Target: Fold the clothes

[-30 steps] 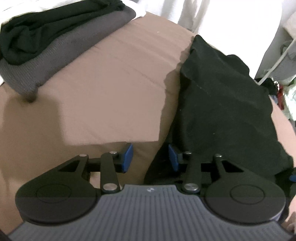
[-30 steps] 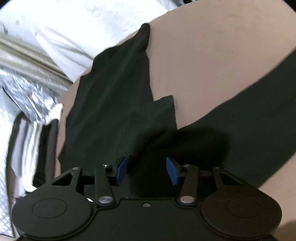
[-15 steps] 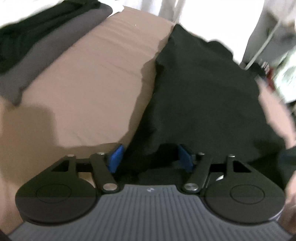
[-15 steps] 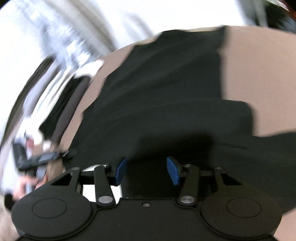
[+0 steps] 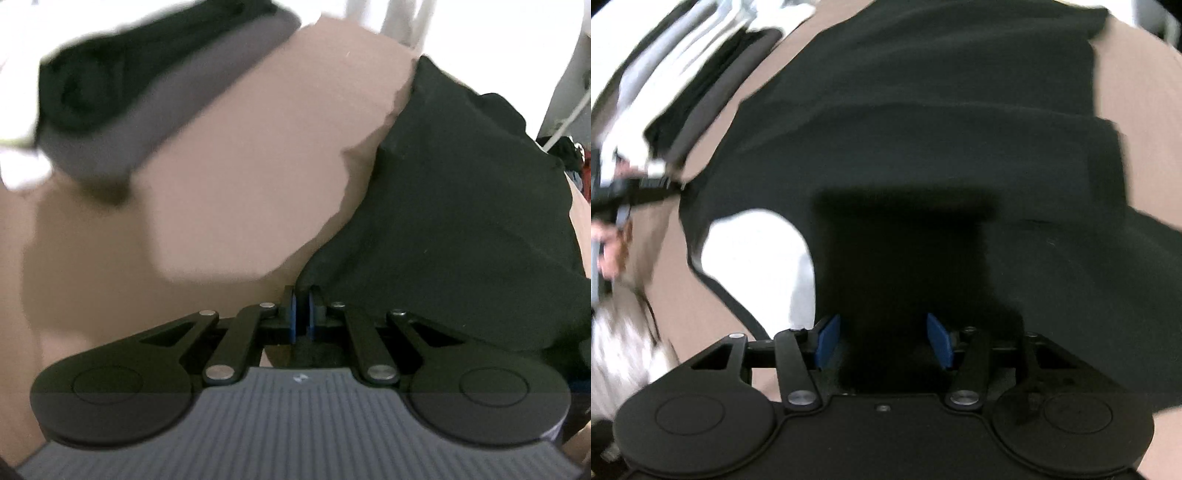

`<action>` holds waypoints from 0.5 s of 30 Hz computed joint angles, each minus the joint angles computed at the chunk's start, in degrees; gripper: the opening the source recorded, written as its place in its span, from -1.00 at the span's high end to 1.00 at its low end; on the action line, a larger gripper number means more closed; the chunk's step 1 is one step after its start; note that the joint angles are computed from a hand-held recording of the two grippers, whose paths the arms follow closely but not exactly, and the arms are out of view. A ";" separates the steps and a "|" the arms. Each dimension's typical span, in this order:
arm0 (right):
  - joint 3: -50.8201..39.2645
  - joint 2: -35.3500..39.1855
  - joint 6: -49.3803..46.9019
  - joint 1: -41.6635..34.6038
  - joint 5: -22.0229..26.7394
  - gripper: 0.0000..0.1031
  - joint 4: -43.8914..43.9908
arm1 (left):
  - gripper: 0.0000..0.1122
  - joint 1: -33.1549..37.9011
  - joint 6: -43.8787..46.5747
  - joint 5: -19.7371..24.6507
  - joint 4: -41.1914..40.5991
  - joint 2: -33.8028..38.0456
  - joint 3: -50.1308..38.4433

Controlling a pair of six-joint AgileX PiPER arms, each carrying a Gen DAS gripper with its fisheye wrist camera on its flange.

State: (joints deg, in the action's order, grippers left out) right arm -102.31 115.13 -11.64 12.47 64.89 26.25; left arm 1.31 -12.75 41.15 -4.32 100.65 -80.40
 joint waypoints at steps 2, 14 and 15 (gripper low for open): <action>3.32 -2.40 1.27 -2.37 -2.76 -0.12 1.09 | 0.79 -1.88 -3.52 -0.45 5.97 -1.60 1.37; 9.19 1.37 6.07 -11.86 -18.19 -0.24 18.64 | 0.21 -6.60 12.89 -9.34 3.47 -5.77 5.34; 9.31 1.06 6.47 -11.13 -20.13 -0.22 16.86 | 0.13 -8.35 13.66 -9.02 5.91 -5.47 5.44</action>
State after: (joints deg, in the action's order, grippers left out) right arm -93.01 116.19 -5.16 1.34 44.75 43.11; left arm -7.04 0.91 32.13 1.60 95.19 -74.96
